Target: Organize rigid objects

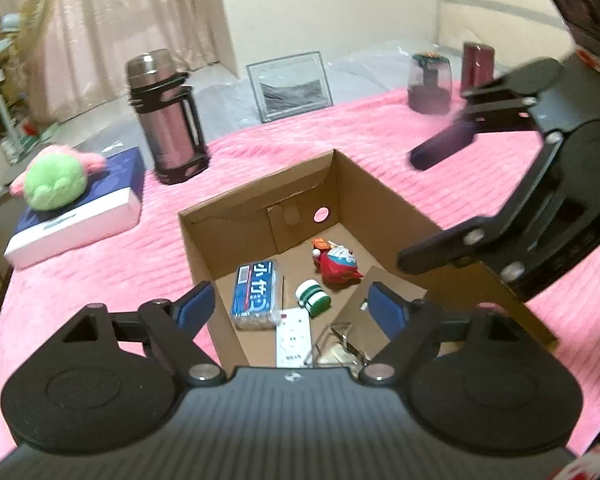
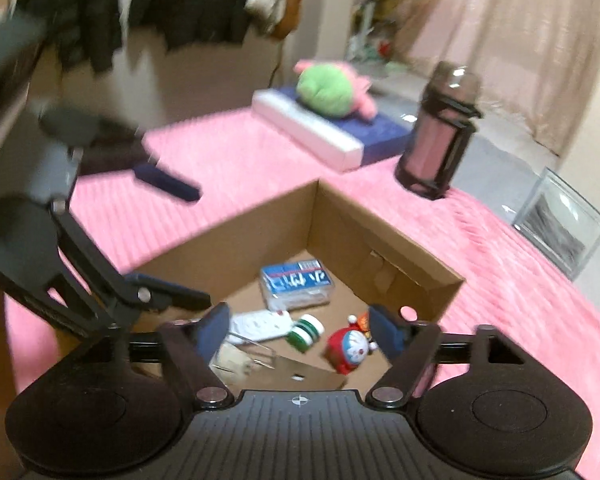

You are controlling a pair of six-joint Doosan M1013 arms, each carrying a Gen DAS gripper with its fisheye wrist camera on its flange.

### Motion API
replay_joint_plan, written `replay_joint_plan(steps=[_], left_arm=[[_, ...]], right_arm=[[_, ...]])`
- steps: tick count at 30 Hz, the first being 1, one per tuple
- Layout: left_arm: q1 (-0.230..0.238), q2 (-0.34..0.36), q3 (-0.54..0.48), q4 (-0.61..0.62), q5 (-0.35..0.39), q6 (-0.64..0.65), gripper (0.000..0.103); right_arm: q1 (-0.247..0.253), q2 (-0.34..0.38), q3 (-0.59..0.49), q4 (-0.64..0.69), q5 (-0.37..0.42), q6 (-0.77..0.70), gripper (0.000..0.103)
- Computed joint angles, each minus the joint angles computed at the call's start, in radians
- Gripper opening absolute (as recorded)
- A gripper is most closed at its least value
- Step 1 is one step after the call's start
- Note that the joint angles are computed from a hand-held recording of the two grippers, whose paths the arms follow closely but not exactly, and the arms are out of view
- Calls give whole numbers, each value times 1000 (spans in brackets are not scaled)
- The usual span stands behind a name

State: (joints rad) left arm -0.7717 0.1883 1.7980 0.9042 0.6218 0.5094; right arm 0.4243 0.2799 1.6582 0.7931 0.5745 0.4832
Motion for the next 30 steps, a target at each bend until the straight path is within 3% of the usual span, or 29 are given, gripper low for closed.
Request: replay_joint_plan(steps=[2,11,18,27,30], left_arm=[[-30,-13,8,40,42,-52,90],[-146,-64,43,141,167,-259,102],[-222,-83,71,203,227,-433,102],[-315,-85,95,240,347,-633,102],[-347,-77,96,238,389,-679,102]], right_arm=[[-11,-35,37,77,-4,7,86],[-35,-173,185,202,-45,104,91],[-50,-261,300,284,-99,141,92],[-53,-351,413,256,-200,207,92],[-51,-382,449,174,-253,305,92]])
